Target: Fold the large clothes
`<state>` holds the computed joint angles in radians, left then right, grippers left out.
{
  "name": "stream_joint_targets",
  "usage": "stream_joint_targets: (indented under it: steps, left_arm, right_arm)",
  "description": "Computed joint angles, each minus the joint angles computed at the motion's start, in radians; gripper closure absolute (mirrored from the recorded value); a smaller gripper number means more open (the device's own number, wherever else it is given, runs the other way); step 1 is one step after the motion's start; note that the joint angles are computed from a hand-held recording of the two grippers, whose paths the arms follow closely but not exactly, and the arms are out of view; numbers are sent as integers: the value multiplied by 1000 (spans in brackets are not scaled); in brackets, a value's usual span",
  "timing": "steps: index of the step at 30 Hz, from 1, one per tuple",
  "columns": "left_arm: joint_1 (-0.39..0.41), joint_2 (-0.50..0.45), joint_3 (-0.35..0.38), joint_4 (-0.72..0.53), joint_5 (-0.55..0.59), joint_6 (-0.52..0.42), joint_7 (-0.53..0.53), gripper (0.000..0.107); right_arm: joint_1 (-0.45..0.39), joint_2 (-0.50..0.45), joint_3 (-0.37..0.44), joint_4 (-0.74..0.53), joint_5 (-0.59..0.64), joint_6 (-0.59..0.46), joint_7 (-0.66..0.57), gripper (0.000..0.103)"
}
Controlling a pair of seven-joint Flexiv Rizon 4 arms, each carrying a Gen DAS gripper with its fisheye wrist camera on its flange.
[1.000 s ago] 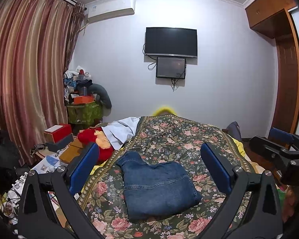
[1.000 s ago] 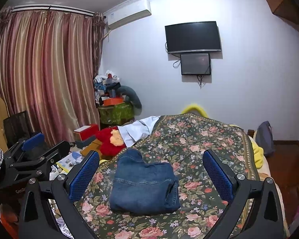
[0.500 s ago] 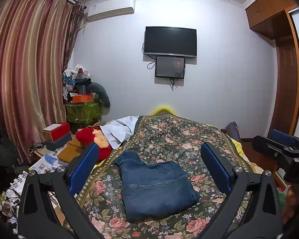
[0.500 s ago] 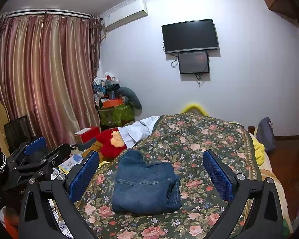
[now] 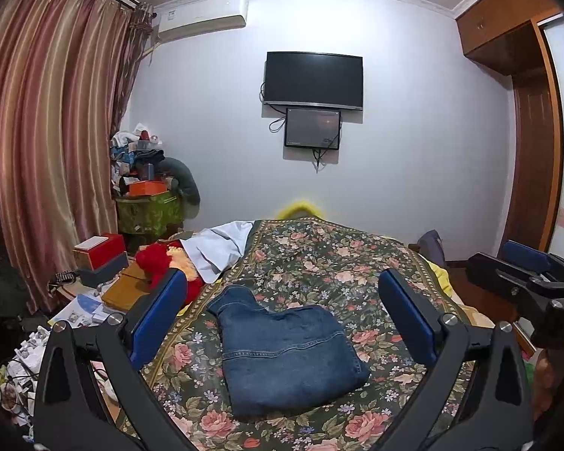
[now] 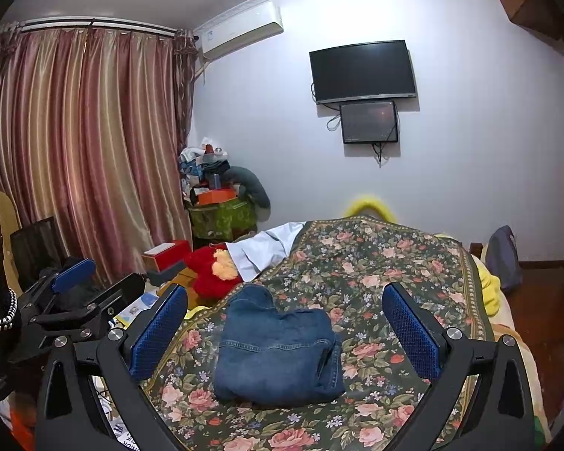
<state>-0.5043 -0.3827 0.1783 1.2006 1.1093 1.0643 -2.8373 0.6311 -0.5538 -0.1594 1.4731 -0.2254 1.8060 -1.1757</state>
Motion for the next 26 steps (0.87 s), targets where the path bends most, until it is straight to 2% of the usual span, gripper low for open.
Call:
stream_joint_targets:
  steps: [11, 17, 26]
  left_arm:
    - [2, -3, 0, -4, -11, 24, 33, 4]
    - [1, 2, 2, 2, -13, 39, 34, 4]
    - [8, 2, 1, 7, -31, 52, 43, 4]
  right_arm:
    - [3, 6, -2, 3, 4, 4, -8, 0]
    - [28, 5, -35, 3, 15, 3, -6, 0]
    - [-11, 4, 11, -7, -1, -10, 2, 0]
